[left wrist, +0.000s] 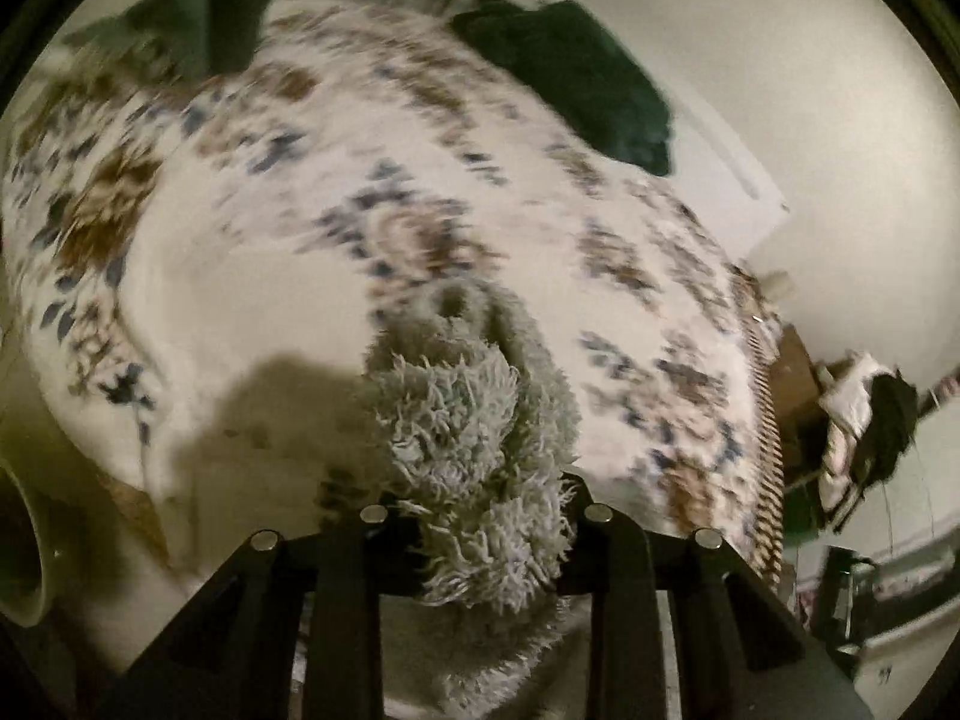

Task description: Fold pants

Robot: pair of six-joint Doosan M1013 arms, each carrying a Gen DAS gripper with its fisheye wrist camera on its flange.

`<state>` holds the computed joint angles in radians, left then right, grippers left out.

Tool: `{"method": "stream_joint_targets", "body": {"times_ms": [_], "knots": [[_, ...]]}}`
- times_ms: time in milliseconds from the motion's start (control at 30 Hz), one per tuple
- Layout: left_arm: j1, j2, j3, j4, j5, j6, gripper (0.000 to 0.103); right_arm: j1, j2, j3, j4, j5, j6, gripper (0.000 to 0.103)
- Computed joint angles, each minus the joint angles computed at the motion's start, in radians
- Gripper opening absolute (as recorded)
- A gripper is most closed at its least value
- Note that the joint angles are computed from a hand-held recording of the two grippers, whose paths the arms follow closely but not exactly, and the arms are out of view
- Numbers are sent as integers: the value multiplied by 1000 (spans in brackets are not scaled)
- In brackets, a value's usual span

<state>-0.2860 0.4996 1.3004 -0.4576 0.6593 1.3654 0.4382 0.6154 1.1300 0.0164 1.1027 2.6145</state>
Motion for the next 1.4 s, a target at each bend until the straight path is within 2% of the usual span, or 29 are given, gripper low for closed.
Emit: {"method": "stream_joint_targets", "body": {"times_ms": [133, 267, 333, 467, 667, 700, 767, 867, 933, 967, 1167, 1233, 1400], "knots": [[-54, -15, -25, -83, 41, 99, 24, -18, -65, 99, -12, 0, 31, 91], [-137, 12, -79, -148, 141, 189, 24, -44, -129, 200, -26, -1, 71, 91], [-191, 51, -136, -91, 230, 194, 24, -58, -172, 270, -43, 3, 91, 91], [-266, 113, -208, 7, 337, 166, 24, -82, -217, 360, -70, 39, 94, 91], [-324, 184, -274, 102, 427, 120, 24, -122, -258, 461, -84, 20, 79, 91], [-332, 204, -299, 131, 465, 115, 25, -128, -265, 473, -82, 11, 75, 91], [-341, 213, -313, 162, 515, 87, 29, -136, -274, 491, -81, -7, 72, 91], [-344, 217, -334, 190, 569, 56, 46, -150, -288, 514, -53, -53, 62, 91], [-339, 212, -342, 177, 588, 59, 79, -158, -301, 525, -31, -88, 52, 91], [-339, 210, -347, 181, 592, 57, 85, -164, -310, 533, -11, -113, 43, 91], [-340, 190, -376, 313, 614, 18, 87, -178, -343, 539, 76, -218, 11, 92], [-327, 176, -365, 325, 602, -3, 87, -182, -348, 537, 132, -281, -46, 92], [-278, 148, -323, 407, 576, -108, 87, -169, -292, 466, 281, -315, -261, 92]]}}
